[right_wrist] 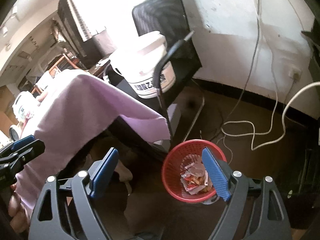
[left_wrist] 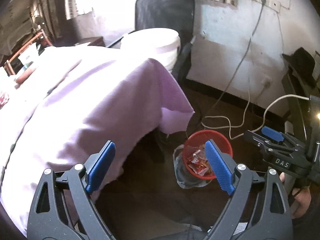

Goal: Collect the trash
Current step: 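Raise both tools from the wastebasket back toward the table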

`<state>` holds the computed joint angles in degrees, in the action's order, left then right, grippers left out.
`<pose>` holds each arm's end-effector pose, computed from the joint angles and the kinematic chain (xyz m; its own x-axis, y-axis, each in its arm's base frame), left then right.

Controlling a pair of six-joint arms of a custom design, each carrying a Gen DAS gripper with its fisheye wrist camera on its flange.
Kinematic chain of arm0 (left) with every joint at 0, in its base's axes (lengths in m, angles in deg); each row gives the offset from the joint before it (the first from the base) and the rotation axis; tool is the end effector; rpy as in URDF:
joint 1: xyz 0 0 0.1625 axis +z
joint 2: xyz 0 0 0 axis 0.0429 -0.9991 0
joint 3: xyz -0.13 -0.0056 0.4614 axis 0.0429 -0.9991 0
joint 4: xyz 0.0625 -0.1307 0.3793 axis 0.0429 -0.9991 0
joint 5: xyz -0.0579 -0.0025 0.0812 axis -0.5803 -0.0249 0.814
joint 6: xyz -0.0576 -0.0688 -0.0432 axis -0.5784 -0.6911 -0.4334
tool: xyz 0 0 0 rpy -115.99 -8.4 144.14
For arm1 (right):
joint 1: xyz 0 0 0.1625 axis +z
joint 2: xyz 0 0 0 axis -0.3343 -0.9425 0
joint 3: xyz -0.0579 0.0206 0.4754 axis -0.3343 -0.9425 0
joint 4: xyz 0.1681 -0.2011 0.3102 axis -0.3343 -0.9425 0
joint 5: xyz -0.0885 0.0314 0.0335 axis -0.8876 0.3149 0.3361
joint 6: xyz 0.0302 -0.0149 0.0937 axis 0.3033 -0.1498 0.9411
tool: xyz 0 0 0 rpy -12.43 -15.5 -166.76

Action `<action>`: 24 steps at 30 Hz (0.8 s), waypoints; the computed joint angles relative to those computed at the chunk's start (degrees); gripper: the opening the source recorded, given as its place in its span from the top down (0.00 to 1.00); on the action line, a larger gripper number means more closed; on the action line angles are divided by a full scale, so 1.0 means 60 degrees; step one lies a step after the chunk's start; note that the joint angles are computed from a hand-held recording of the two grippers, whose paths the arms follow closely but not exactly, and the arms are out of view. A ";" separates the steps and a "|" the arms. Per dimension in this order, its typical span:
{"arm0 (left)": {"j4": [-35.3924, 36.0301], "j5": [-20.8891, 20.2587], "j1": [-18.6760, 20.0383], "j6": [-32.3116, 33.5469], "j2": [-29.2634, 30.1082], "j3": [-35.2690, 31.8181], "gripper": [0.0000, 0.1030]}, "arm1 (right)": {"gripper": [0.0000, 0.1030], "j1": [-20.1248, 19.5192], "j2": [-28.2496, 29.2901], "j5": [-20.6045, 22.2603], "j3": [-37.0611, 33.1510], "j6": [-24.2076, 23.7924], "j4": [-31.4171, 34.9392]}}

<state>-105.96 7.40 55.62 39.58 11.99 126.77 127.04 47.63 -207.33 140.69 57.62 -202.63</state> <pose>-0.1575 -0.6473 0.3153 -0.6592 0.1751 -0.7314 0.5489 0.7767 -0.3088 0.2914 -0.6443 0.0817 -0.9081 -0.0110 0.4186 -0.2640 0.7911 -0.5518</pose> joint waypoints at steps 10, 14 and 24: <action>-0.0484 0.0535 -0.0007 -0.0384 -0.1124 0.0619 0.14 | 0.16 0.0830 0.0148 0.0092 -0.0353 -0.0701 0.0118; -0.0762 0.0862 0.0024 -0.0467 -0.1734 0.0848 0.13 | 0.14 0.1120 0.0258 0.0143 -0.0533 -0.1000 0.0225; -0.0048 0.2525 0.0518 -0.1155 -0.3331 0.0467 0.10 | 0.09 0.1884 0.0795 0.0605 -0.1481 -0.1514 0.1055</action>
<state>-106.25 22.55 58.73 32.65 -7.99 129.57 138.34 52.40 -203.70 131.80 48.53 -196.30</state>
